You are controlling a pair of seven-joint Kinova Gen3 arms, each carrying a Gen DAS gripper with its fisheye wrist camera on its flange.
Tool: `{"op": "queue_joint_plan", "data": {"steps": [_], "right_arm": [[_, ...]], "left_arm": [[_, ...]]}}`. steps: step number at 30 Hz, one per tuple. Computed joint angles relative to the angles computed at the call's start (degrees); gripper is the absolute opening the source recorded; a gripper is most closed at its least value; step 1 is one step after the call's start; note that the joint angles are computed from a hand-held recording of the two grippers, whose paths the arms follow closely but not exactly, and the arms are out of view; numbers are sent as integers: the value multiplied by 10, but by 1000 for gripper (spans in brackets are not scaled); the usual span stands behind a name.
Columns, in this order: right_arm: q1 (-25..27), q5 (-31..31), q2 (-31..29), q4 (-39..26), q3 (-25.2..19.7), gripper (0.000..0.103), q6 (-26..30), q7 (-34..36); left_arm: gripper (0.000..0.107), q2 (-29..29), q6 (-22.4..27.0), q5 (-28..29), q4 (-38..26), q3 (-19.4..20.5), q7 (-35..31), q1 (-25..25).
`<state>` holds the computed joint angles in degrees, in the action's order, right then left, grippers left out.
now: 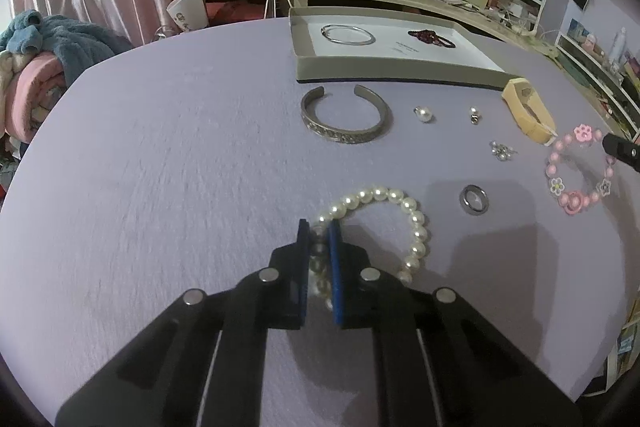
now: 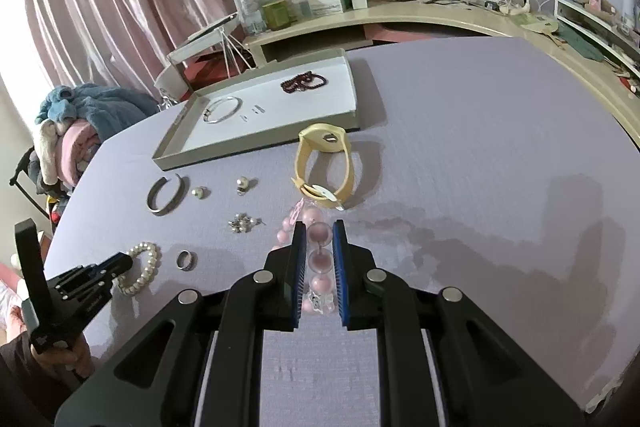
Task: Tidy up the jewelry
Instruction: 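Grasp the pearl bracelet with the left gripper while the right gripper lifts the pink bracelet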
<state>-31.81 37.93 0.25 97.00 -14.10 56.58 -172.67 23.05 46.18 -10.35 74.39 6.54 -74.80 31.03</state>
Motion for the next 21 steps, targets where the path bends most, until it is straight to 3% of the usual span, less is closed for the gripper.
{"op": "queue_joint_plan", "data": {"steps": [4,13,21], "right_arm": [[-2,16,-8,-4,-6,14,-6,-5],[2,56,-21,-21,-17,14,-19,-14],[10,89,-21,-48,-18,14,-24,12]], "left_arm": [[9,-5,10,24,-4,9,-10,-12],[9,-52,-22,58,-5,24,-39,-33],[9,-54,-10,79,-72,29,-65,-41]]}}
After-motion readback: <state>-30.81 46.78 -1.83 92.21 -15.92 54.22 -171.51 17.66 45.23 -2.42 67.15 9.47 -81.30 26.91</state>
